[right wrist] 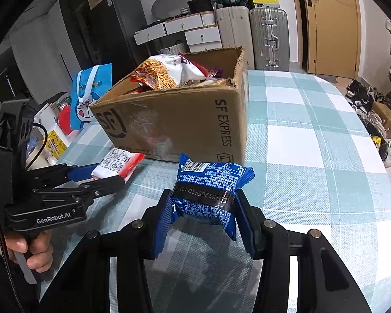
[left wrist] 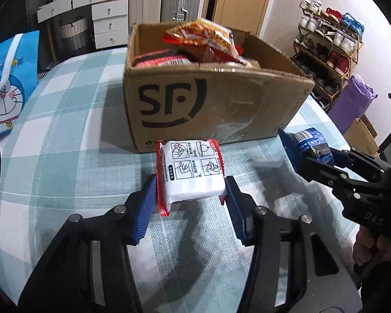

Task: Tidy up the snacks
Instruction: 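Lift both packs and carry them over the cardboard box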

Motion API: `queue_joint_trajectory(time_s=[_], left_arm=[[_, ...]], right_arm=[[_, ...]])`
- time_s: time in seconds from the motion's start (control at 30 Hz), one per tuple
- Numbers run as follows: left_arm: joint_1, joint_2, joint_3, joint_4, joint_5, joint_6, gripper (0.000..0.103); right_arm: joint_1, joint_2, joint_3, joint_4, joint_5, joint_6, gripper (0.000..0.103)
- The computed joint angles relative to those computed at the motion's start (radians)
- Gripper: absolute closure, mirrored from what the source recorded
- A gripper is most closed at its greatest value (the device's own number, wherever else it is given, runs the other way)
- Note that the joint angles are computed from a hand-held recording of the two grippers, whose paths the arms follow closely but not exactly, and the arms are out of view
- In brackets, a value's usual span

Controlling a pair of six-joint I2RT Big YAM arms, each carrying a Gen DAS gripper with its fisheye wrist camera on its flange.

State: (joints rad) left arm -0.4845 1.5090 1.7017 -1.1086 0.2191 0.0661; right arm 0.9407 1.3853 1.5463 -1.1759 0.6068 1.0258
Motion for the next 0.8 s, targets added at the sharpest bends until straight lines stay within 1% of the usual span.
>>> queue_joint_trajectory(time_s=[0.3,0.47,0.67,0.8], left_arm=[[0.022,-0.065,0.004,0.009,0.034,-0.014,0.054],[0.037,-0.092,0.026,0.006,0.048,-0.016,0.054],[0.052,-0.103,0.065,-0.003,0.057,-0.019,0.054],[0.062,-0.091,0.107,-0.009,0.068,-0.022,0.054]], right_arm=[[0.032,0.002,0.04,-0.022,0.051,0.004,0.056],[0.06,0.002,0.067,-0.045,0.097,0.005,0.056],[0.083,0.012,0.123,-0.083,0.146,-0.007,0.056],[0.089,0.015,0.158,-0.104,0.173,-0.023,0.056]])
